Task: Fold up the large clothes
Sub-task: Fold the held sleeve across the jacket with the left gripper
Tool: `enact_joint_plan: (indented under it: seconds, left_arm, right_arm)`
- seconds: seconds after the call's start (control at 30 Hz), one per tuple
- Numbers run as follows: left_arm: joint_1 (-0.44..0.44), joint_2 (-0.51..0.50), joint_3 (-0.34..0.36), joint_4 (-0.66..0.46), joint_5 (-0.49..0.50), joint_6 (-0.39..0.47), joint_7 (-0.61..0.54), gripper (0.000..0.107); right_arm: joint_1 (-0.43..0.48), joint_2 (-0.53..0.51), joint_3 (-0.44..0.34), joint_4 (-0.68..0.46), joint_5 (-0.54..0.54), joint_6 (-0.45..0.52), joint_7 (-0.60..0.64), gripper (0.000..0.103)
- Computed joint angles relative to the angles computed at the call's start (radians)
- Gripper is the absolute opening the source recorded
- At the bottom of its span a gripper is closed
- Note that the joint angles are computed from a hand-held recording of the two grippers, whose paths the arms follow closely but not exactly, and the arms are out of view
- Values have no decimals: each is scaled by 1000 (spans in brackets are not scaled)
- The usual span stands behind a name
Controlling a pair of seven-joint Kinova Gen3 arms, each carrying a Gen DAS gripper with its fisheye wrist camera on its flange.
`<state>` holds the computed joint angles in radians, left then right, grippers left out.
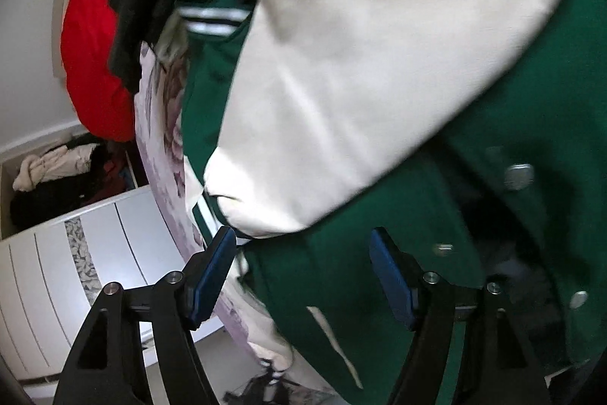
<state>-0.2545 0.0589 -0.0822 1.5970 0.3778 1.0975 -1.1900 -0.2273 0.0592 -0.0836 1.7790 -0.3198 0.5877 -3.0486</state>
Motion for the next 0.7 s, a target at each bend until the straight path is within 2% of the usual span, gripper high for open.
enact_joint_plan:
  seconds: [0.07,0.13,0.27,0.3,0.33,0.37,0.43,0.5,0.57,0.63,0.7]
  left_arm:
    - [-46,74,-11,-87,40,9,-69,10]
    - [-69,123,-6,-151,57,18,-127,10]
    - [-99,234,32,-268,65,23,-203,10]
    - [-105,262,32,-289,83,34,-209,11]
    - [-124,299,51,-323,96,62,-199,12]
    - [-143,320,63,-352,94,98,-184,14]
    - [-167,348,67,-367,128,131,-169,14]
    - [-198,351,81,-360,141,166,-157,15]
    - [-219,333,75,-323,176,171,-174,22]
    - [-246,314,61,-295,186,199,-173,49]
    - [-264,279,45,-266,189,209,-177,56]
  right_arm:
    - [-38,16,36,16,-14,-50,-16,74]
    - [-129,59,115,10,-3,-95,-76,74]
    - [-313,127,279,33,6,-255,-236,72]
    - [-360,136,325,39,14,-278,-277,65]
    - [-406,154,371,34,28,-285,-318,29]
    - [-452,178,417,15,44,-276,-358,13]
    - [-521,225,487,-38,71,-244,-436,10]
    - [-523,254,483,-82,107,-229,-460,7]
    - [-457,271,407,-112,106,-221,-420,7]
    - [-368,265,314,-89,54,-247,-339,8]
    - [-278,243,222,-52,-12,-280,-257,20]
